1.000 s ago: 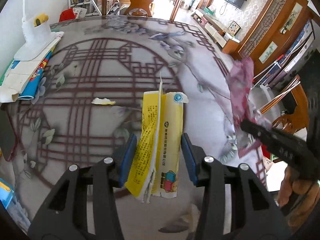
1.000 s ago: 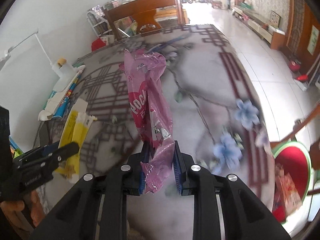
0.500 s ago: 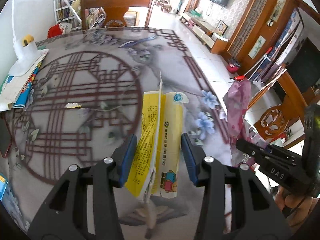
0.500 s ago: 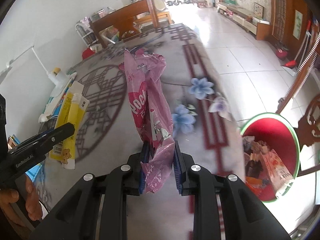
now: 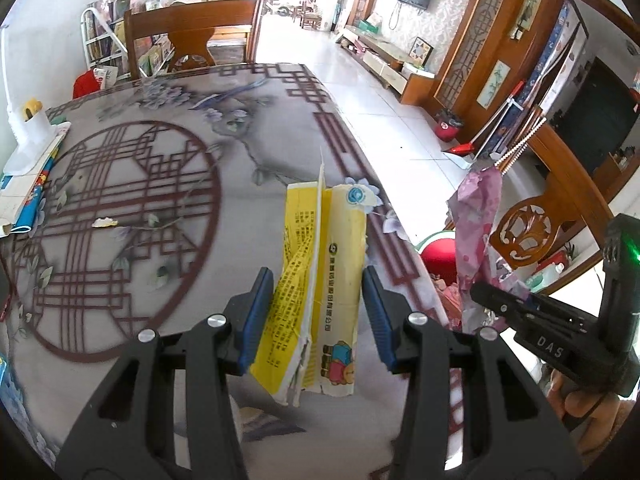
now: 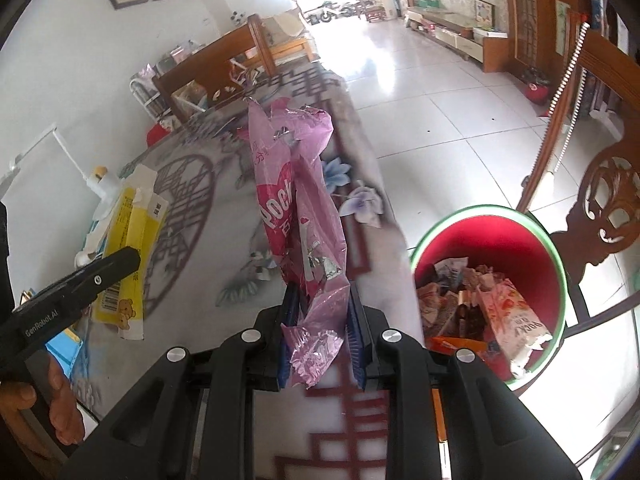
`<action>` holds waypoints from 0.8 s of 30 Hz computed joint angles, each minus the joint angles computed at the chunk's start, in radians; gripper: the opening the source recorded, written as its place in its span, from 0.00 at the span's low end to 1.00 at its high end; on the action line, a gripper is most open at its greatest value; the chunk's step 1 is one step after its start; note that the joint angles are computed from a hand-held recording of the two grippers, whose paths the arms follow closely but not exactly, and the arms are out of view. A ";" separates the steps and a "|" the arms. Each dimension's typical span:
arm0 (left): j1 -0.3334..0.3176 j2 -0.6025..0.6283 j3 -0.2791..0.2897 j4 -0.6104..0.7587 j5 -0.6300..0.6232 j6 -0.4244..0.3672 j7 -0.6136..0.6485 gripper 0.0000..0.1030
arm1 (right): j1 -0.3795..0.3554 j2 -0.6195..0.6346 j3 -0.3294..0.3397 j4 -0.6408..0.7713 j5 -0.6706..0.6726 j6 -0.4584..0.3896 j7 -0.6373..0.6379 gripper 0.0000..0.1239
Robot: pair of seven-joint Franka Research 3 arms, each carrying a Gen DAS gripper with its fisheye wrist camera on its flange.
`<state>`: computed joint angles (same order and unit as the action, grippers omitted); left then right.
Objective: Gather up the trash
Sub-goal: 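Carry the yellow carton and pink wrapper over the red bin and release both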
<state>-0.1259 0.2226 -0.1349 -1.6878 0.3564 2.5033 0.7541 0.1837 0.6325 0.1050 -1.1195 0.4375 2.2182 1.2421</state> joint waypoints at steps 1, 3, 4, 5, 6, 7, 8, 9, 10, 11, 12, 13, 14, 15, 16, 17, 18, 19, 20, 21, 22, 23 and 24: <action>-0.003 0.006 -0.002 0.009 -0.001 -0.004 -0.001 0.43 | -0.001 0.003 -0.001 0.004 0.000 -0.002 0.003 0.17; -0.010 0.024 -0.006 0.034 -0.003 -0.010 -0.001 0.43 | -0.008 0.001 -0.005 0.001 0.002 -0.003 0.003 0.17; -0.014 0.031 -0.007 0.043 -0.001 -0.012 0.000 0.43 | -0.013 -0.001 -0.005 -0.002 0.003 -0.005 0.002 0.17; -0.018 0.040 -0.008 0.056 0.000 -0.016 0.004 0.43 | -0.017 0.000 -0.006 -0.001 0.005 -0.007 0.002 0.17; -0.023 0.054 -0.011 0.075 -0.002 -0.022 0.012 0.43 | -0.022 0.003 -0.008 0.005 0.005 -0.010 0.003 0.17; -0.026 0.065 -0.013 0.090 -0.007 -0.026 0.018 0.43 | -0.025 0.006 -0.009 0.008 0.005 -0.011 0.003 0.17; -0.029 0.073 -0.014 0.100 -0.010 -0.028 0.023 0.43 | -0.028 0.007 -0.011 0.009 0.006 -0.012 0.006 0.17; -0.033 0.083 -0.015 0.114 -0.012 -0.030 0.029 0.43 | -0.031 0.007 -0.012 0.009 0.006 -0.012 0.008 0.17; -0.038 0.096 -0.017 0.132 -0.014 -0.035 0.036 0.43 | -0.036 0.006 -0.013 0.005 0.008 -0.011 0.011 0.17; -0.043 0.111 -0.019 0.151 -0.017 -0.041 0.047 0.43 | -0.040 0.003 -0.015 0.000 0.009 -0.008 0.013 0.17; -0.047 0.120 -0.019 0.164 -0.018 -0.045 0.053 0.43 | -0.045 0.002 -0.018 -0.004 0.009 -0.006 0.016 0.17; -0.052 0.138 -0.021 0.189 -0.020 -0.051 0.066 0.43 | -0.047 0.001 -0.020 -0.005 0.009 -0.005 0.021 0.17; -0.057 0.152 -0.021 0.208 -0.022 -0.057 0.076 0.43 | -0.050 0.000 -0.022 -0.008 0.008 -0.003 0.027 0.17; -0.061 0.168 -0.022 0.230 -0.025 -0.064 0.088 0.43 | -0.052 0.000 -0.024 -0.009 0.007 -0.001 0.032 0.17; -0.065 0.180 -0.023 0.247 -0.029 -0.070 0.096 0.43 | -0.057 -0.002 -0.028 -0.014 0.006 0.001 0.040 0.17; -0.068 0.195 -0.025 0.267 -0.036 -0.075 0.108 0.43 | -0.061 -0.002 -0.031 -0.015 0.004 0.002 0.047 0.17; -0.073 0.217 -0.027 0.298 -0.043 -0.086 0.124 0.43 | -0.064 -0.002 -0.034 -0.017 0.002 0.002 0.054 0.17; -0.078 0.235 -0.028 0.325 -0.048 -0.095 0.137 0.43 | -0.068 -0.002 -0.038 -0.020 0.000 0.004 0.063 0.17; -0.081 0.247 -0.028 0.341 -0.053 -0.101 0.146 0.43 | -0.072 0.000 -0.040 -0.019 -0.002 0.003 0.070 0.17; -0.085 0.265 -0.029 0.367 -0.059 -0.108 0.158 0.43 | -0.075 0.002 -0.043 -0.016 -0.006 0.002 0.078 0.17; -0.089 0.286 -0.031 0.397 -0.066 -0.117 0.173 0.43 | -0.080 0.008 -0.047 -0.010 -0.010 -0.001 0.088 0.17; -0.094 0.305 -0.031 0.425 -0.072 -0.127 0.186 0.43 | -0.083 0.011 -0.050 -0.006 -0.014 -0.002 0.097 0.18; -0.098 0.325 -0.032 0.454 -0.077 -0.137 0.198 0.43 | -0.088 0.012 -0.051 -0.006 -0.016 -0.003 0.101 0.18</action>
<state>-0.2242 0.5474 -0.1664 -1.2336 0.2791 2.3665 0.9521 0.0957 0.6449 0.0544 -1.1251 0.4217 2.2149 1.3434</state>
